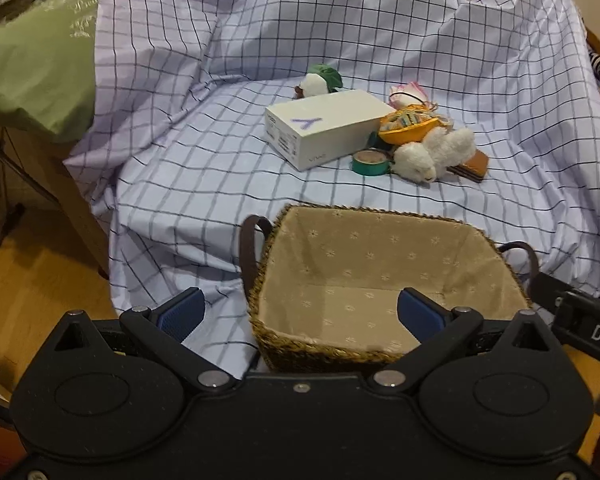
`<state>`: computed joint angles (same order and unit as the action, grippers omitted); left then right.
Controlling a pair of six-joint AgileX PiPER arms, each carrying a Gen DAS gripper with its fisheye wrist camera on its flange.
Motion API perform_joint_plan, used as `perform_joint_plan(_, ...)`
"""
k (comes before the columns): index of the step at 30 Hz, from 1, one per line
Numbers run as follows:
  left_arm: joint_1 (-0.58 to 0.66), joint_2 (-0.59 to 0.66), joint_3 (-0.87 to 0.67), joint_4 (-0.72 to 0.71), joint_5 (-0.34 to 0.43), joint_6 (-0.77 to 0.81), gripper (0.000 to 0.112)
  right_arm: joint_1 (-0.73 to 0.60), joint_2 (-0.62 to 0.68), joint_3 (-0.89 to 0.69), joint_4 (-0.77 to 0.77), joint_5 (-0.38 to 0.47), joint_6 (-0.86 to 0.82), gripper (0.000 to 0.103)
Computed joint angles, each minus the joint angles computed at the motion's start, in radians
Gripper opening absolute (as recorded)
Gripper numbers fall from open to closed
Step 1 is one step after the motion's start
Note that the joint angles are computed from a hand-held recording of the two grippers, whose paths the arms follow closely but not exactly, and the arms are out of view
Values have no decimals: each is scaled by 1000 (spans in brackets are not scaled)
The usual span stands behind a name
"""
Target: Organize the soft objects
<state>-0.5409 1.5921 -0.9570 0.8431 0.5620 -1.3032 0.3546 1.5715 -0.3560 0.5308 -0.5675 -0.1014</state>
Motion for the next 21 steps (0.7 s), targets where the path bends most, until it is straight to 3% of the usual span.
perform_joint_plan(8,66,34,-64,-152,-35,194,99,-58,31,-85,-122,71,41,102)
perform_joint_plan(18,181,147,-242,-348,-34,465,98,-129,119,-318,-180,207,5,102)
perform_joint_plan(21,203,196,-307,-386,-26,525,98,-134,166,-408,-131,246,-66,102)
